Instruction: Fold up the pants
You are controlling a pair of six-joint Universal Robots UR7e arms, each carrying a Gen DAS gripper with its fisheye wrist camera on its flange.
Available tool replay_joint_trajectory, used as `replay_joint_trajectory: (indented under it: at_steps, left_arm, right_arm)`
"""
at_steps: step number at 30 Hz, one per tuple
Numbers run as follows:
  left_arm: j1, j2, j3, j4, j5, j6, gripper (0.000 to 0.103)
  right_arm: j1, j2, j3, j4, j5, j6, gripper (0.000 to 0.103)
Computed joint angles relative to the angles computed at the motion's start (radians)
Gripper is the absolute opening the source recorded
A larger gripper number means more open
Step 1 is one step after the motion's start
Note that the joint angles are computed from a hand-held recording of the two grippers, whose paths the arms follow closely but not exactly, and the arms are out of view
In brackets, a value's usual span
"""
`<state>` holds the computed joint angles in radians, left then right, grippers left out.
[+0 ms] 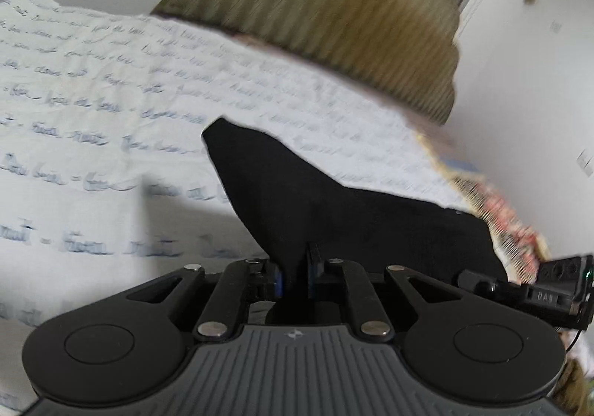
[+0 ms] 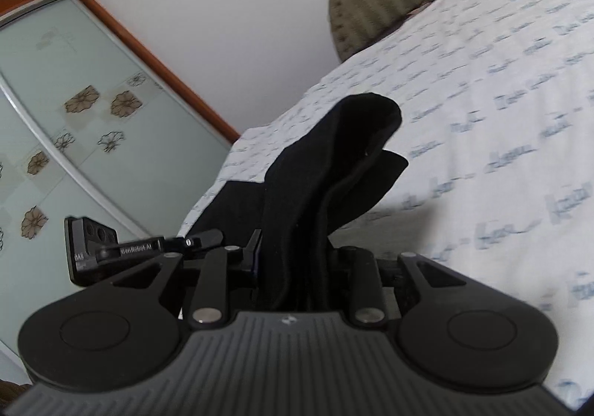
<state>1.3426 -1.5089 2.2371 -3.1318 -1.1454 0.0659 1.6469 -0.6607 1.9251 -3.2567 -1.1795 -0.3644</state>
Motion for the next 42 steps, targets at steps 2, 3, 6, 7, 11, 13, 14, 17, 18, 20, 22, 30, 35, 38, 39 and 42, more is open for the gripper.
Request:
replay_joint_trajectory:
  at_steps: [2,3,6,7,11,13,14,17,18,20,22,30,35,38,39,42]
  left_arm:
    - [-0.009,0.018,-0.016,0.061,0.160,-0.047,0.031]
    - [-0.020,0.033,-0.004,0.035,0.264,-0.044,0.031]
    - [-0.067,0.074,0.058,-0.160,0.479,0.055,0.031]
    - [-0.071,0.058,0.074,-0.172,0.470,0.046,0.031]
    - [-0.101,0.016,0.127,-0.171,0.357,-0.020,0.057]
    - [-0.140,0.059,0.162,-0.251,0.364,0.045,0.076]
    - [-0.157,0.092,0.180,-0.299,0.380,0.080,0.078]
    - [-0.179,0.193,0.186,-0.290,0.501,0.058,0.078]
    - [-0.169,0.204,0.182,-0.267,0.513,0.008,0.078]
    - [-0.166,0.176,0.203,-0.289,0.480,-0.058,0.078]
    - [-0.191,0.155,0.227,-0.319,0.494,-0.053,0.078]
    - [-0.232,0.235,0.262,-0.371,0.602,-0.031,0.091]
    - [-0.280,0.211,0.311,-0.412,0.646,-0.027,0.091]
    - [-0.285,0.212,0.304,-0.402,0.655,-0.032,0.091]
    - [-0.285,0.213,0.299,-0.393,0.656,-0.038,0.091]
    - [-0.281,0.237,0.282,-0.418,0.646,-0.025,0.091]
  right_arm:
    - [0.025,0.040,-0.029,-0.025,-0.092,0.042,0.040]
    - [0.046,0.060,-0.047,-0.039,-0.187,0.064,0.043]
    - [0.107,0.132,-0.052,-0.254,-0.478,-0.042,0.043]
    - [0.128,0.138,-0.034,-0.325,-0.518,-0.084,0.043]
    - [0.171,0.108,0.046,-0.409,-0.424,-0.179,0.043]
    - [0.202,0.122,0.049,-0.397,-0.426,-0.233,0.042]
    - [0.211,0.134,0.048,-0.388,-0.434,-0.247,0.038]
    - [0.212,0.182,0.029,-0.355,-0.515,-0.226,0.035]
    - [0.201,0.200,0.033,-0.383,-0.535,-0.234,0.034]
    - [0.195,0.205,0.052,-0.434,-0.530,-0.185,0.033]
    - [0.225,0.206,0.078,-0.511,-0.563,-0.198,0.034]
    - [0.254,0.276,0.093,-0.636,-0.647,-0.304,0.043]
    - [0.272,0.280,0.123,-0.717,-0.654,-0.349,0.043]
    - [0.275,0.264,0.107,-0.700,-0.648,-0.362,0.044]
    - [0.280,0.265,0.086,-0.692,-0.655,-0.373,0.044]
    - [0.275,0.258,0.012,-0.613,-0.648,-0.366,0.045]
